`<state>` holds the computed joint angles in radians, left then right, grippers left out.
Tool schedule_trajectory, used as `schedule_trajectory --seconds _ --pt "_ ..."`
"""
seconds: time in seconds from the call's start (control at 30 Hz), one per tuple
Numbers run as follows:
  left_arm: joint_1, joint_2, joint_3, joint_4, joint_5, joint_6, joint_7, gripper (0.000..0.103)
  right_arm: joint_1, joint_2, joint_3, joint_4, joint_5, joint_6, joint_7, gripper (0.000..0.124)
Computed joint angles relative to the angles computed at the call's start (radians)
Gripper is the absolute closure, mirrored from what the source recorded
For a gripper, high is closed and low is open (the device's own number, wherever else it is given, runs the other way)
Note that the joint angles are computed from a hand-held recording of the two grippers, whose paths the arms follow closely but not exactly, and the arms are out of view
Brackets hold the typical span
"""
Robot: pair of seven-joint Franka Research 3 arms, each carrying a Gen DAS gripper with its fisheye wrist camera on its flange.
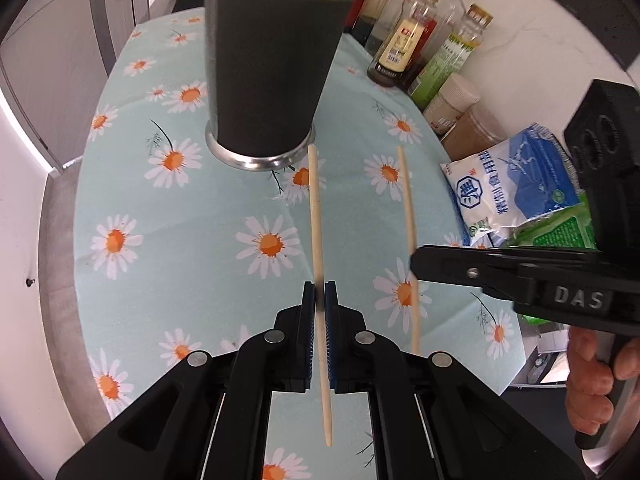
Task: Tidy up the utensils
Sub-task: 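Lift both chopsticks upright and carry them over the black holder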
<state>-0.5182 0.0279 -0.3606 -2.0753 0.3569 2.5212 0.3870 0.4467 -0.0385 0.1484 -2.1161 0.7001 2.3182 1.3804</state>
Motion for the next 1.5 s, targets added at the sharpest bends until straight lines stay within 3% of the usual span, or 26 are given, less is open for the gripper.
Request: schedule_trajectory --seconds 0.23,0.33,0.5,0.87,1.17,1.37,1.5 --pt "0.022 -0.117 -0.004 -0.114 0.102 0.096 -0.081 0.099 0.046 -0.025 0.025 -0.017 0.122 0.115 -0.101 0.119" --pt "0.045 -0.157 -0.019 -0.127 0.210 0.094 -0.137 0.099 0.068 -0.034 0.035 -0.016 0.148 0.194 -0.145 0.119" --pt "0.100 -0.217 -0.026 -0.167 0.322 0.187 -0.220 0.099 0.108 -0.046 0.046 -0.009 0.214 0.367 -0.253 0.119" --pt "0.240 -0.230 -0.070 -0.089 0.729 0.301 -0.438 0.099 0.158 -0.007 0.052 0.091 0.324 0.661 -0.494 0.119" --pt "0.252 -0.158 -0.028 0.057 1.115 0.307 -0.696 0.099 0.132 0.080 0.077 0.258 0.540 0.762 -0.782 0.119" --pt "0.230 -0.101 0.033 0.120 1.176 0.314 -0.745 0.099 0.104 0.153 0.113 0.351 0.546 0.814 -0.840 0.119" --pt "0.220 -0.067 0.057 0.152 1.167 0.319 -0.714 0.099 0.074 0.192 0.143 0.404 0.574 0.833 -0.871 0.119"
